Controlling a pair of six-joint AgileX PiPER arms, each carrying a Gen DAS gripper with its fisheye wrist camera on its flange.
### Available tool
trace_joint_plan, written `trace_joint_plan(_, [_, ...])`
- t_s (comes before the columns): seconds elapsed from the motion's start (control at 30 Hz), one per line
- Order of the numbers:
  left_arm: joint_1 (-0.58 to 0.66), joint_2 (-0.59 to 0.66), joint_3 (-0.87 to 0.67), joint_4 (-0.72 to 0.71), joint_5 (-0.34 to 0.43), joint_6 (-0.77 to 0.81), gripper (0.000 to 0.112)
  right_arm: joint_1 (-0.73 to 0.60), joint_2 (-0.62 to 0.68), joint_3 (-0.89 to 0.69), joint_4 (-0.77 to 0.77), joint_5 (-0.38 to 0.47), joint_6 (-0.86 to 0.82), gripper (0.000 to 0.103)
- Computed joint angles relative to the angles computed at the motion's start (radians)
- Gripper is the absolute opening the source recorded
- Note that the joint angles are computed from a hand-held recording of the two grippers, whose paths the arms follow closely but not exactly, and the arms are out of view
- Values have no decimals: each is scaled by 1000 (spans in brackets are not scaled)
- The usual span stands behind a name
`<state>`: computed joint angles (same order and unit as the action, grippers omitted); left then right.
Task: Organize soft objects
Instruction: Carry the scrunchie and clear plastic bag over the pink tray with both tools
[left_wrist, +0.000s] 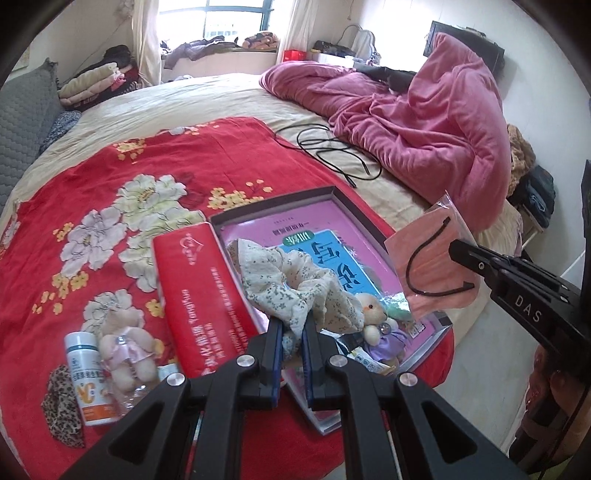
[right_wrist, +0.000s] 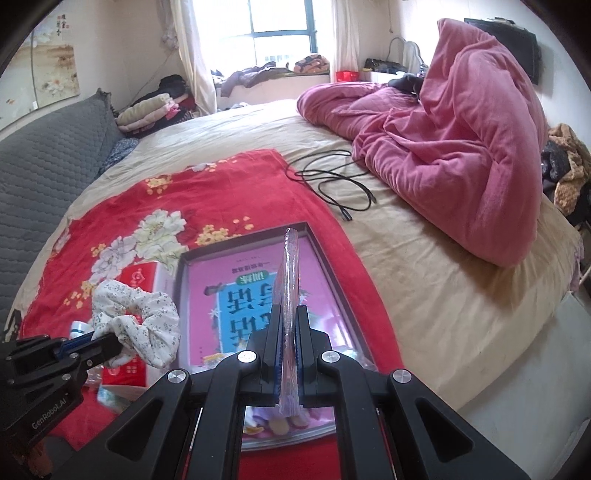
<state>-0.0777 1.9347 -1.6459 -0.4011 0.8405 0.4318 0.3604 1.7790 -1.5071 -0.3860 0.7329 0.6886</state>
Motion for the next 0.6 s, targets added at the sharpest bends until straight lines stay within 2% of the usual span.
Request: trace_joint_plan(0.6, [-74, 174, -141, 60, 34, -64, 9, -87, 118, -23, 99, -42, -86, 6])
